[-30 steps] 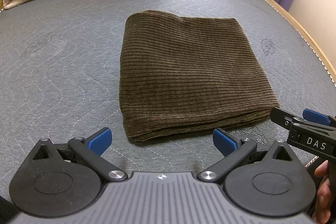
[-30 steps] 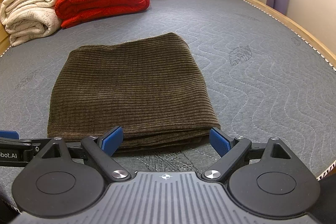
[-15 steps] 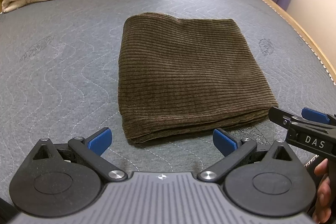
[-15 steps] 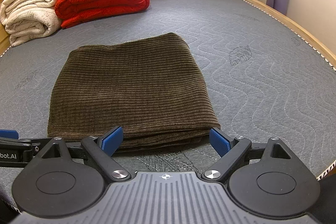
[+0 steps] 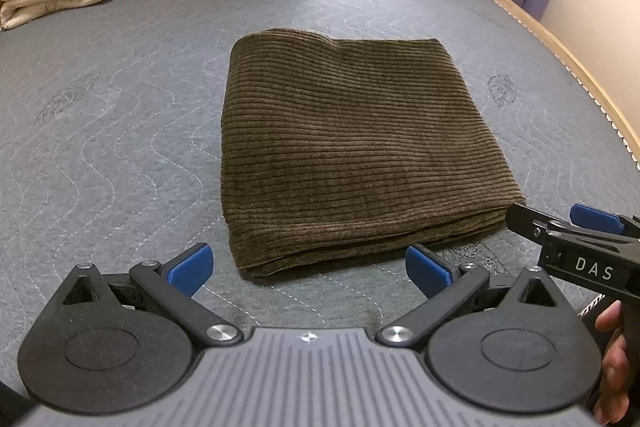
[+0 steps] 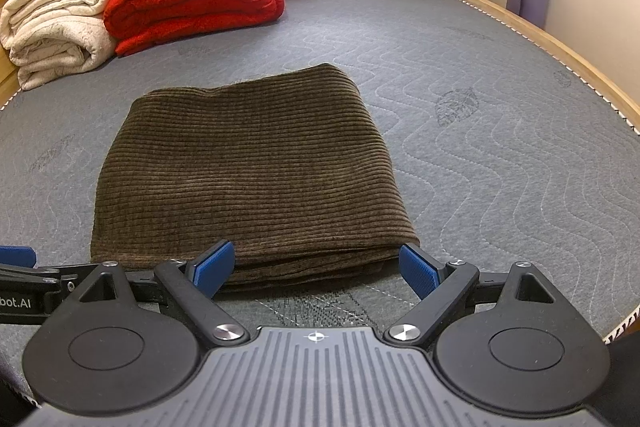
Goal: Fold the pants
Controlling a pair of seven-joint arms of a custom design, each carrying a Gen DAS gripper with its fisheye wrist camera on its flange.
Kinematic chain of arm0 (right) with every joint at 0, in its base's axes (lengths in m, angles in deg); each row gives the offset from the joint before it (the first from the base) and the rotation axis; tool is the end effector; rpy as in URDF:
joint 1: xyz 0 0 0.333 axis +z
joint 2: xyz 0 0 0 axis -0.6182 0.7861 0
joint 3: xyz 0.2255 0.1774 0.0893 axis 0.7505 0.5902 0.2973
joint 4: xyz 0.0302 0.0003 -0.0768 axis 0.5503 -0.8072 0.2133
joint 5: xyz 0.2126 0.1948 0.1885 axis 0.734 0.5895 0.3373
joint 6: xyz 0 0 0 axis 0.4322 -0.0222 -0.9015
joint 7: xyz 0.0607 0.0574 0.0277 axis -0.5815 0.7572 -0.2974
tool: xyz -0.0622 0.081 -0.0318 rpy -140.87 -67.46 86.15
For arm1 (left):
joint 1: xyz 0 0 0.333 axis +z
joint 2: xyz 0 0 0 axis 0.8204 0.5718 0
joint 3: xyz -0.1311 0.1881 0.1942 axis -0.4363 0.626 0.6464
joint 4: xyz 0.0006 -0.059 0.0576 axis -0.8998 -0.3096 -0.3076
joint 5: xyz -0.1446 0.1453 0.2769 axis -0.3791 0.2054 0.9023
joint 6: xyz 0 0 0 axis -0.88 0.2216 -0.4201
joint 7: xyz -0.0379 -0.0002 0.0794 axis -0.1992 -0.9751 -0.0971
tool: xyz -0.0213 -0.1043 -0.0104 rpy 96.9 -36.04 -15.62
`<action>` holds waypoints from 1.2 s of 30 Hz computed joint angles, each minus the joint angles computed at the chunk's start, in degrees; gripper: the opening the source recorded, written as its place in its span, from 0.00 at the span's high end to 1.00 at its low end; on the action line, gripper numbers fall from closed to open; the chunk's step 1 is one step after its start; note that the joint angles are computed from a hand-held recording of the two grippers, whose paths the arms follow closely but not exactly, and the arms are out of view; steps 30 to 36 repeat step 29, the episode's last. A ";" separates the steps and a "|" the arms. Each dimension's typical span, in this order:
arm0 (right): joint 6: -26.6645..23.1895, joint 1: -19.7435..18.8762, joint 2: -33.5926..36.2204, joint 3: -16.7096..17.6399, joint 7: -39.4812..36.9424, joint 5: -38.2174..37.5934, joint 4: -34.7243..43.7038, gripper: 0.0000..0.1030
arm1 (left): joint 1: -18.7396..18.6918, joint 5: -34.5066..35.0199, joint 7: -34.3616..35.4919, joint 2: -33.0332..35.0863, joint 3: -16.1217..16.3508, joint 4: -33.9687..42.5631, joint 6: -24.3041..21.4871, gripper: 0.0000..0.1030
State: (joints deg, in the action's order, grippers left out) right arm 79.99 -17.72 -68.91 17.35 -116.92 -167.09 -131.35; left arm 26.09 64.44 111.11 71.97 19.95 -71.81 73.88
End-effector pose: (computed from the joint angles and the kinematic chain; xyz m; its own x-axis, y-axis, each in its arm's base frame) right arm 0.4321 0.2636 0.3835 0.0544 -0.9978 -0.0367 -0.6877 -0.0108 -0.7259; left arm 0.5347 -0.3562 0.4145 -0.0221 -0.9962 0.0845 -0.8211 -0.0301 -0.5699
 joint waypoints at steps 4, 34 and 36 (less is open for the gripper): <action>-0.05 0.07 0.08 0.02 -0.10 0.09 0.06 0.12 | 0.09 -0.09 0.33 -0.12 -0.01 -0.31 0.54 0.01; 0.04 0.01 0.04 -0.04 -0.27 0.17 0.03 0.12 | -0.57 2.89 -0.26 -0.93 0.87 -1.64 2.97 0.00; 0.04 0.01 0.04 -0.04 -0.27 0.17 0.03 0.12 | -0.57 2.89 -0.26 -0.93 0.87 -1.64 2.97 0.00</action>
